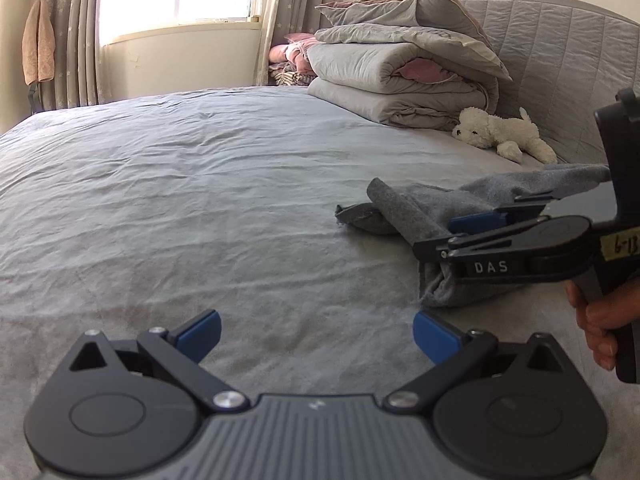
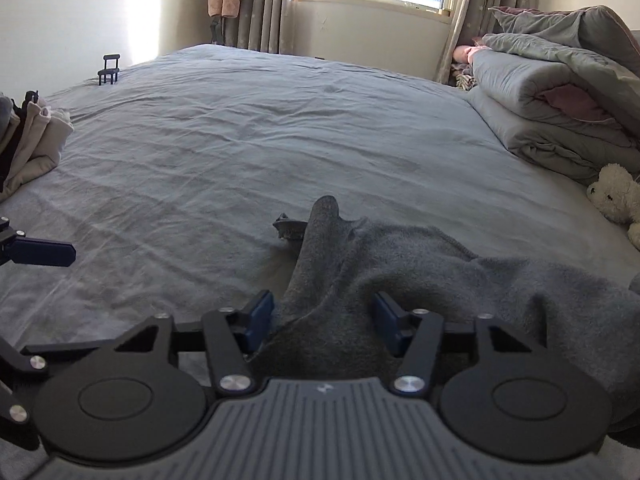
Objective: Fold clothes
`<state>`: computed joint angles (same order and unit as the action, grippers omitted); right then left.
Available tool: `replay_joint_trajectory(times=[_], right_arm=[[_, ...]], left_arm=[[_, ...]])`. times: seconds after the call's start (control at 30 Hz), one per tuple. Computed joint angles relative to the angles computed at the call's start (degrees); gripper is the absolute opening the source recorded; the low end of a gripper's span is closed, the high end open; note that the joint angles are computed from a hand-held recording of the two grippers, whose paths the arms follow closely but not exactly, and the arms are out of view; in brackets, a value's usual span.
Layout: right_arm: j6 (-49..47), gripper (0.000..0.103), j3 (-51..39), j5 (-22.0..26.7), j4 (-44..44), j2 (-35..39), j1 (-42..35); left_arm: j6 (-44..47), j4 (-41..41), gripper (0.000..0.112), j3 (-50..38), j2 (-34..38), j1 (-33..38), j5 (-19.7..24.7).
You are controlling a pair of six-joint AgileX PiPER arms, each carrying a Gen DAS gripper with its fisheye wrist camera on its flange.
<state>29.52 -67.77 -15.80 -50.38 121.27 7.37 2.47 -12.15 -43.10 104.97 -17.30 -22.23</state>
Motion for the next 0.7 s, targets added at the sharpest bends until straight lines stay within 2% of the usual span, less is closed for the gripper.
replay_joint_trajectory(times=[0.03,0.1,0.2,0.37,0.4,0.47,0.57,0.7], right_arm=[[-3.44,0.009,1.15,-0.79,3.59,-0.52,-0.06],[-3.44,0.009,4.39,-5.98,4.93,-2.82,-1.65],[-5.87,0.009,12.10,-20.04,5.60,-9.29,-5.20],[9.02,0.009,15.01,-40.69,-13.02,-11.93,-12.61],[9.62,0.009,15.12,-42.89,-15.24,-11.94,-12.94],[12.25,0.009,14.10,-44.44,-21.36,-12.21,-12.59],[18.17,0.009,10.96,-41.23,-28.30,-11.31,-10.61],[26.62,0.013,6.72,-43.07,-34.72,-8.34,-11.18]], left_arm=[[-0.21,0.15,0.102,0.00,-0.13,0.24,0.28],[-1.99,1.46,0.102,0.06,-0.68,0.89,0.79],[-8.29,6.96,0.102,0.71,-1.97,1.95,0.32],[-12.11,10.73,0.102,1.78,-3.14,1.77,-1.50],[-13.88,12.73,0.102,2.07,-3.36,1.89,-1.96],[-16.96,16.37,0.102,2.90,-3.91,2.01,-3.63],[-20.08,20.43,0.102,4.03,-4.54,2.24,-6.28],[-20.71,22.37,0.102,3.49,-3.97,2.38,-5.90]])
